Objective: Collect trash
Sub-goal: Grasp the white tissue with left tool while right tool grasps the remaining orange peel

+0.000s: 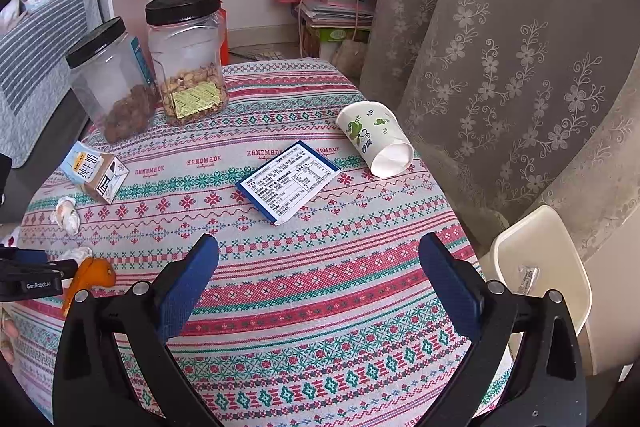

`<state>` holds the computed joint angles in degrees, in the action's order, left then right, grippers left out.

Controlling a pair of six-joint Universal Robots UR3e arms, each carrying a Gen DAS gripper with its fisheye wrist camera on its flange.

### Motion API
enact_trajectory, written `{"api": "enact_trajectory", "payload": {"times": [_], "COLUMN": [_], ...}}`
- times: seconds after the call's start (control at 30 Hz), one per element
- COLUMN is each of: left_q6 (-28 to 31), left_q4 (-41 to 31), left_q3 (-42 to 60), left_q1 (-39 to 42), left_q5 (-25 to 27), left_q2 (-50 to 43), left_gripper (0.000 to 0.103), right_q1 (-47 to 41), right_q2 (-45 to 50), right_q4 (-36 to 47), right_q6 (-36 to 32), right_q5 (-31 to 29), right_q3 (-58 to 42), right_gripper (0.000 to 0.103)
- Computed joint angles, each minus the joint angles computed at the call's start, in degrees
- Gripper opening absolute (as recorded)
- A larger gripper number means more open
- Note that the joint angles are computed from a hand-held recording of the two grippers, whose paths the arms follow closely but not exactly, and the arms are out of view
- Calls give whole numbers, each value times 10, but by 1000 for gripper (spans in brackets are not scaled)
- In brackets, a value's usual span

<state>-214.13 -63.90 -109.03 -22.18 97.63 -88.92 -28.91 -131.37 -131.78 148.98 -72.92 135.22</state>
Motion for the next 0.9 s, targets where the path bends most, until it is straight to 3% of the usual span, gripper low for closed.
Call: {"api": "enact_trajectory", "payload": {"times": [0.1,0.2,0.47,0.63,0.8,0.9], "left_q6": [12,11,12,-26,-72,-59], "left_q4": [9,21,26,7,-25,-15], "left_q3": [-7,-20,-48,-30,1,-7], "left_q1": [3,6,24,14,-22,-3], "left_q5": [-25,-35,-62,-24,88,113], "left_q2": [-8,5,62,140,176,199], "left_gripper": [59,50,46,46,46,46], "right_q1": [17,34,53,109,227,295], "right_q2": [8,14,51,107,180,224], "right_q4": [3,-5,41,99,42,-9], "right_q6": [4,7,22,74,165,218], "right_q5": [-3,-11,-4,13,-8,-30], "right_q3": [-1,2,-22,-54,-50,-47], "right_gripper": [96,96,96,96,95,93]}}
